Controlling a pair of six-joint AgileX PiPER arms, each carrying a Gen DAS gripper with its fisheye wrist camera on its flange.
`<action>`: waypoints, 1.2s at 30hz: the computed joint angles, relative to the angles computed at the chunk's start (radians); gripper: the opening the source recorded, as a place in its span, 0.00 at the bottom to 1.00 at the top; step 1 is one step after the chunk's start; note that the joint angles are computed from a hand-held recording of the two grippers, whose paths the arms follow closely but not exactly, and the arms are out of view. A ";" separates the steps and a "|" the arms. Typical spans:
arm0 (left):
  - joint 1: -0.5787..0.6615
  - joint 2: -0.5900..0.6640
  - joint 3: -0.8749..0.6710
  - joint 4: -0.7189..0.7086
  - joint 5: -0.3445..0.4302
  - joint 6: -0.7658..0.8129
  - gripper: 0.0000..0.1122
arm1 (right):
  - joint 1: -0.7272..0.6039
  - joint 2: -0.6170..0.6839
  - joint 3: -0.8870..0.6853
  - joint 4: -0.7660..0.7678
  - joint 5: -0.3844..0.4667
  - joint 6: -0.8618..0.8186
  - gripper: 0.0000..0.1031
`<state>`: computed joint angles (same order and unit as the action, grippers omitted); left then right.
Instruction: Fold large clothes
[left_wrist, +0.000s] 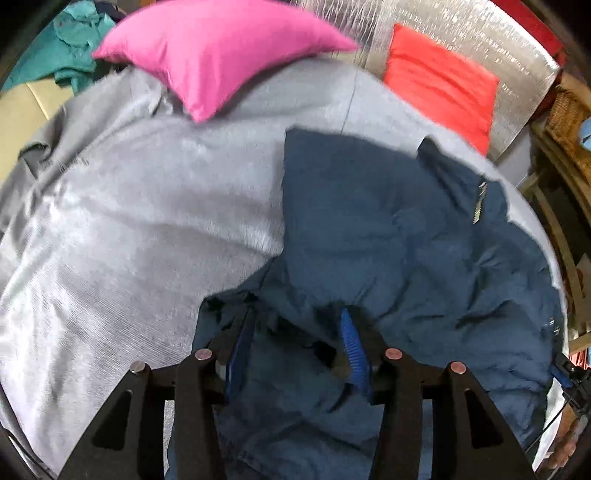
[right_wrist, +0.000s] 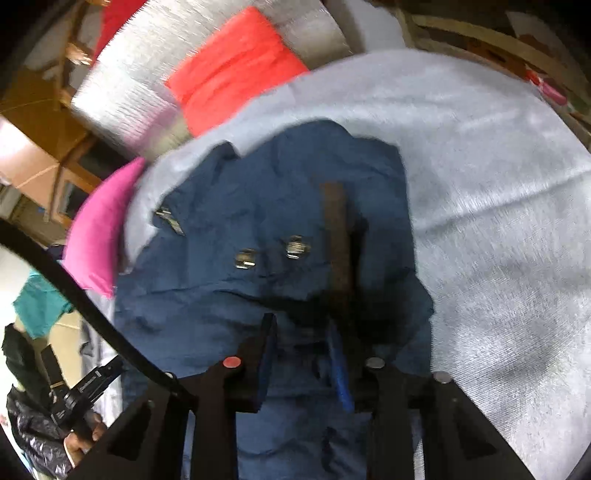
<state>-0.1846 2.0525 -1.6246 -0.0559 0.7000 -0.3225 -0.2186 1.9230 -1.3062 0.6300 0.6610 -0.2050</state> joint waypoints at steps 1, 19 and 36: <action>-0.004 -0.023 0.022 -0.008 -0.031 0.013 0.45 | 0.001 -0.023 0.021 0.052 -0.014 -0.058 0.32; -0.081 0.004 0.023 0.079 -0.057 0.010 0.51 | 0.107 0.010 0.012 0.099 -0.074 -0.180 0.32; -0.209 0.001 0.099 0.415 -0.057 -0.228 0.52 | 0.182 0.088 -0.053 0.003 -0.050 -0.055 0.31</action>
